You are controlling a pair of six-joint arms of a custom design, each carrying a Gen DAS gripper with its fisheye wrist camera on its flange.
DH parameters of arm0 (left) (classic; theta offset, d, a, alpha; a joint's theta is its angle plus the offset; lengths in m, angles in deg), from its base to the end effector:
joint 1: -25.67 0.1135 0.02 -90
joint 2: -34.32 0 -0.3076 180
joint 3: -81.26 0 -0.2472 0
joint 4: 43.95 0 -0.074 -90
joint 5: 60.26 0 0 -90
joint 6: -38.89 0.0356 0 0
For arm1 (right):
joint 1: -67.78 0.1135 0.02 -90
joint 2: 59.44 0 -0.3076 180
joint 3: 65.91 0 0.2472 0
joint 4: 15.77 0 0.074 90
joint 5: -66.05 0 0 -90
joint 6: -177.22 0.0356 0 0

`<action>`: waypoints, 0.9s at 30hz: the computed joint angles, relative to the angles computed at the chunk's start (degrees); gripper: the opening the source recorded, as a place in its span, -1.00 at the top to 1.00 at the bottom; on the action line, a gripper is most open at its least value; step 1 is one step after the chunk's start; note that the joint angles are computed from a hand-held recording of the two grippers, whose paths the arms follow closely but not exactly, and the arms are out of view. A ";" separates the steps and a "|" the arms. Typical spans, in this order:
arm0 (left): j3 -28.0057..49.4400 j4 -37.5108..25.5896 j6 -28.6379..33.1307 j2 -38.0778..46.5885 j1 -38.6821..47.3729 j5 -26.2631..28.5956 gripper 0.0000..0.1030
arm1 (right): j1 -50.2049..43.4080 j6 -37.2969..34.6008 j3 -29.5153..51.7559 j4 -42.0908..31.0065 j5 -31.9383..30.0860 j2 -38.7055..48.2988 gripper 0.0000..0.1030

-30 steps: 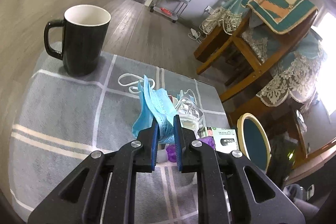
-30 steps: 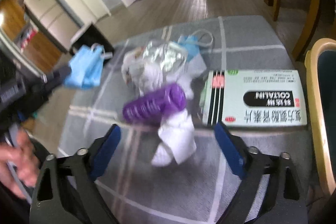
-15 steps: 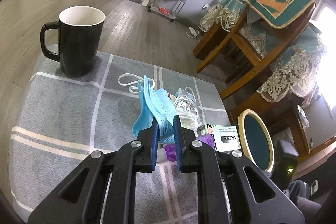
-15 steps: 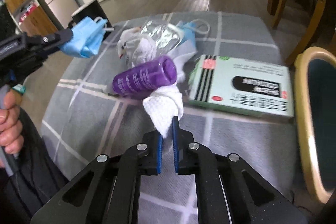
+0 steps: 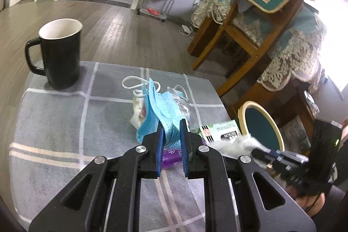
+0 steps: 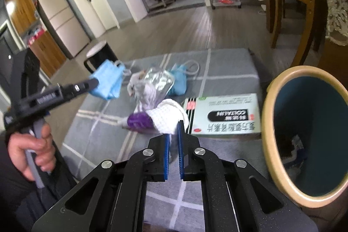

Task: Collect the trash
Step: 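Grasp the white tissue with the right gripper while the left holds the blue mask, then carry the blue mask and white tissue over the bin and open both grippers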

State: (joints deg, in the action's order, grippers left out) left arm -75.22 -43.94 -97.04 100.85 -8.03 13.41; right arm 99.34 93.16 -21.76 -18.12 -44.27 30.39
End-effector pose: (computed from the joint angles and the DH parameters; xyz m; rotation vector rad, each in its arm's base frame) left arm 0.1365 -0.0790 0.1533 -0.3895 2.2824 -0.3887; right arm 0.2181 0.1485 0.1644 -0.7112 2.3642 0.7217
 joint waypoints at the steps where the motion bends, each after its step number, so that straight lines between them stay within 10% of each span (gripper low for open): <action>1: 0.40 0.21 0.12 0.84 -0.86 -0.35 0.75 | -1.20 -0.05 -0.21 -0.14 -1.09 -0.80 0.84; 27: 18.05 1.90 1.91 21.45 -16.36 -2.84 0.75 | -24.03 -1.13 -5.85 -0.78 -4.78 -11.76 0.84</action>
State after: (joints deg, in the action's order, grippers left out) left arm -57.17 -42.05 -95.13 122.30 -24.39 10.58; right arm 75.31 92.03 -27.61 -18.91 -49.05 18.63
